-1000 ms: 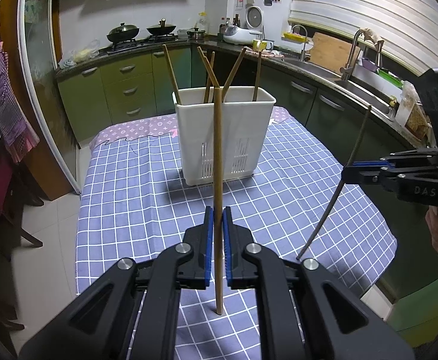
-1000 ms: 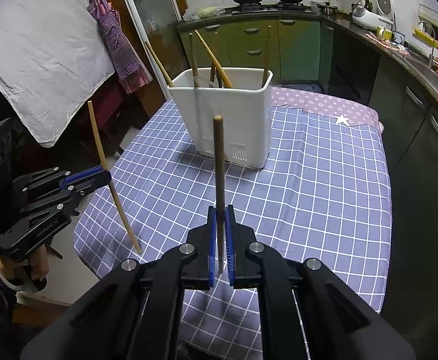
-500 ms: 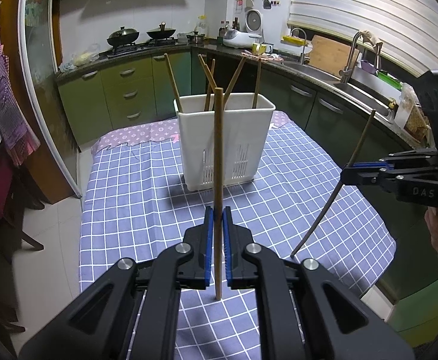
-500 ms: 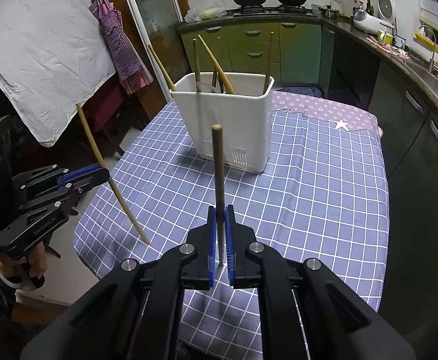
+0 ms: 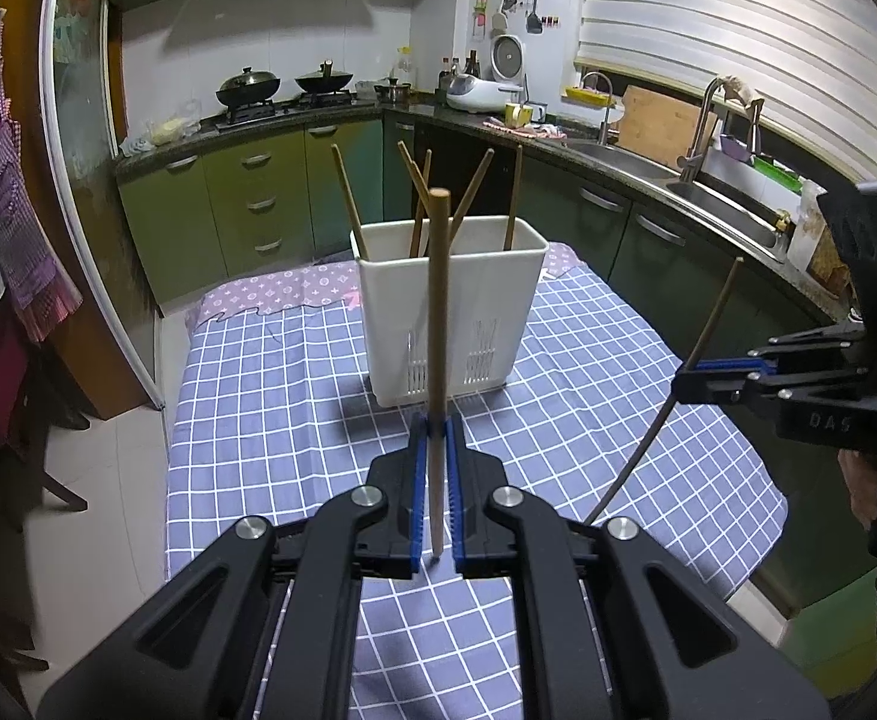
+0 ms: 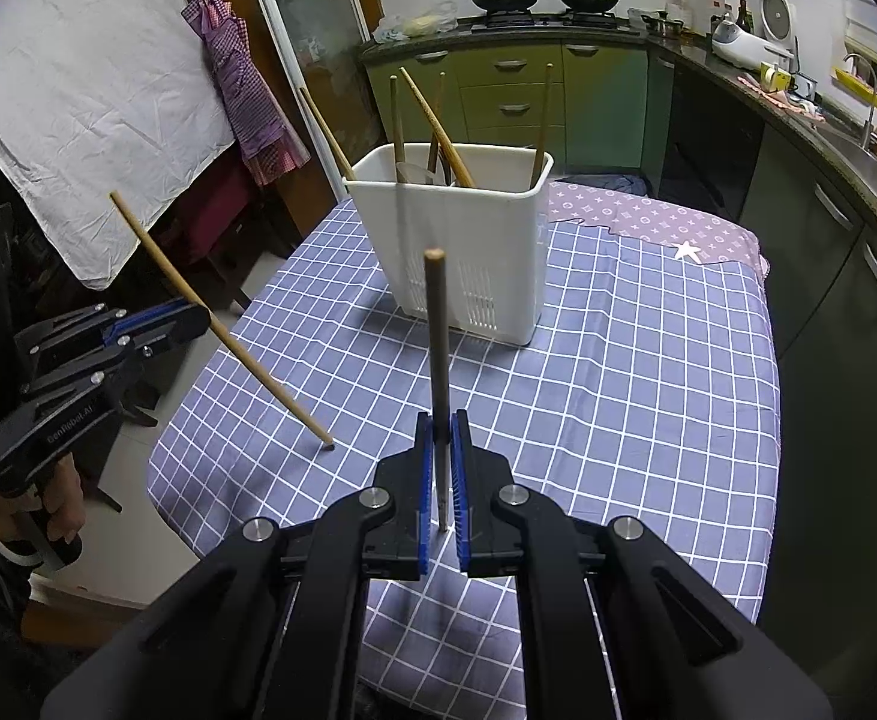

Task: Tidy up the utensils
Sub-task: 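Lift both held chopsticks upright and carry them toward the white caddy, then lower both chopsticks into the caddy and open both tools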

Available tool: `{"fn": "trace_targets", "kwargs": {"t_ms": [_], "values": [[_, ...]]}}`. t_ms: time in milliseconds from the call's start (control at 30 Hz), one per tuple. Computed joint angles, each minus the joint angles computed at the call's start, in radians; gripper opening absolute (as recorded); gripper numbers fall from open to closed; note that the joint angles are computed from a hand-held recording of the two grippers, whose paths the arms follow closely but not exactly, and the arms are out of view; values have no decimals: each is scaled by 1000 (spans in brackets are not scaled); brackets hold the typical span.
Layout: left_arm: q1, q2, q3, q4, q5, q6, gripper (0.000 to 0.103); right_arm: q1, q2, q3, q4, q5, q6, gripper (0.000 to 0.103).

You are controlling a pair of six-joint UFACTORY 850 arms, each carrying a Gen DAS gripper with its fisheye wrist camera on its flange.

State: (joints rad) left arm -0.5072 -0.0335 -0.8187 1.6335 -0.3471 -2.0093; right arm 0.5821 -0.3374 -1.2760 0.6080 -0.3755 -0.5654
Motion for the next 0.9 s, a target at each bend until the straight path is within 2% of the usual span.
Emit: {"fn": "trace_targets", "kwargs": {"t_ms": [167, 400, 600, 767, 900], "values": [[0, 12, -5, -16, 0, 25, 6, -1, -1, -4, -3, -2, -2, 7], [29, 20, -54, -169, 53, 196, 6, 1, 4, -14, -19, -1, 2, 7], [39, 19, -124, -280, 44, 360, 6, -1, 15, -38, -16, 8, -13, 7], [53, 9, -191, -297, 28, 411, 6, -10, 24, -87, -2, 20, -34, 7], [69, -12, -253, -383, 31, 507, 6, -20, 17, -139, 14, 3, -52, 7]]}}
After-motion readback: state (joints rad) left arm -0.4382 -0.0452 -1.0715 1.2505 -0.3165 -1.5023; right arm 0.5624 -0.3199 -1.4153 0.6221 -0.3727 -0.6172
